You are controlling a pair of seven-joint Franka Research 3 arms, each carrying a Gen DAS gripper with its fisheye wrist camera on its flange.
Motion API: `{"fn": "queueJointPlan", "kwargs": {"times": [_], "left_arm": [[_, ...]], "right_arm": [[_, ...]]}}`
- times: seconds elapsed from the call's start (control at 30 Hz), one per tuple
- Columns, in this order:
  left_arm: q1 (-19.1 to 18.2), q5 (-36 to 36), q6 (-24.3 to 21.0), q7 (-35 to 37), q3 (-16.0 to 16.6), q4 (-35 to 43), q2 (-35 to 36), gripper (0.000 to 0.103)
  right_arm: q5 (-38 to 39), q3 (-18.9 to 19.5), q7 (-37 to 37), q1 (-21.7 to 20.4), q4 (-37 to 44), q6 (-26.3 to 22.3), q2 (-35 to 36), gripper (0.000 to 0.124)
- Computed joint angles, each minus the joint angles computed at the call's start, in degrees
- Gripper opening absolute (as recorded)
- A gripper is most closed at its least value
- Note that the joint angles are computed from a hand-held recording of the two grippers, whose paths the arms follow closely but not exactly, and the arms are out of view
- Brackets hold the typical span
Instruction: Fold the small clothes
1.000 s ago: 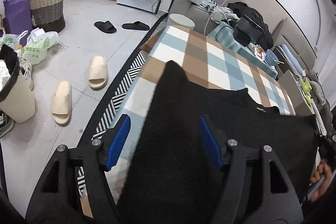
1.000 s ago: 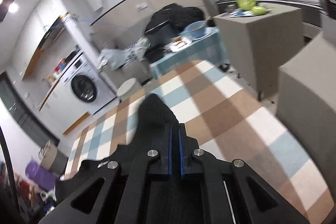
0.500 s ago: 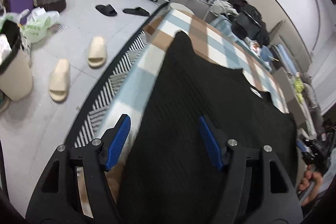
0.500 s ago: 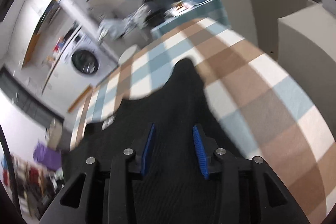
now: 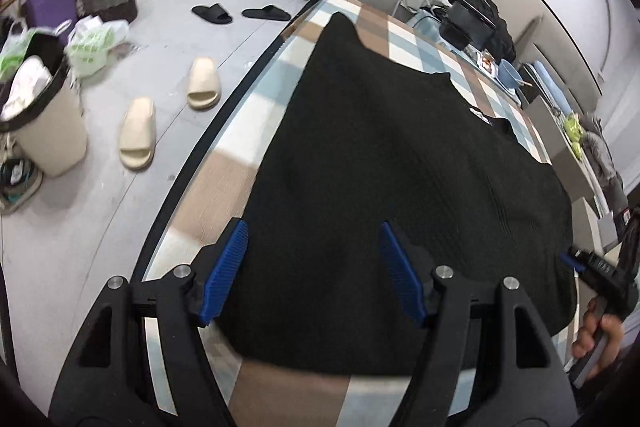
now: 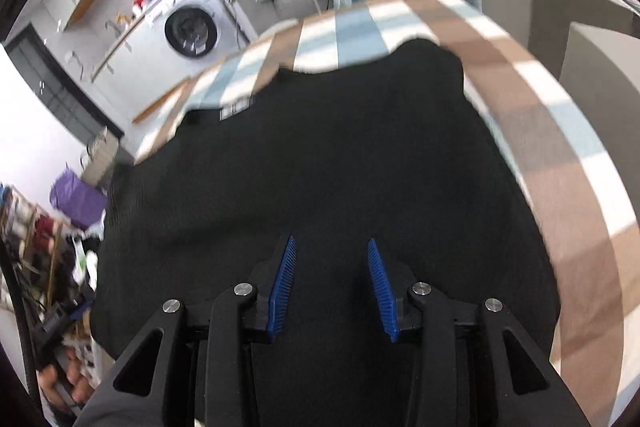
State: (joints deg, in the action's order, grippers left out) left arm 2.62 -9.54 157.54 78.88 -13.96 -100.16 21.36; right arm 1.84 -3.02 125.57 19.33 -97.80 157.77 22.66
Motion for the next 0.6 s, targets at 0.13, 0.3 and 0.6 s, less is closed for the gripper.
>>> {"fn": "queueJointPlan", "kwargs": {"times": [0.13,0.3,0.6], "left_arm": [[1.3,-3.3,3.6,1.6,-0.9,-8.9,-6.5,0.066],[3.6,-19.3,2.4,9.0,-3.0,-15.8,-12.5,0.066],[-3.3,-8.1,7.0,-0.8,3.3,-18.1,-12.1,0.067]], "right_arm": [[-0.5,1.1,-3.2,0.5,-2.9,1.3,-1.8,0.038],[1.1,1.8,-4.2,0.8,-4.2,4.3,-2.3,0.039],[3.0,2.0,-6.7,1.5,-3.3,6.1,-1.9,0.040]]}}
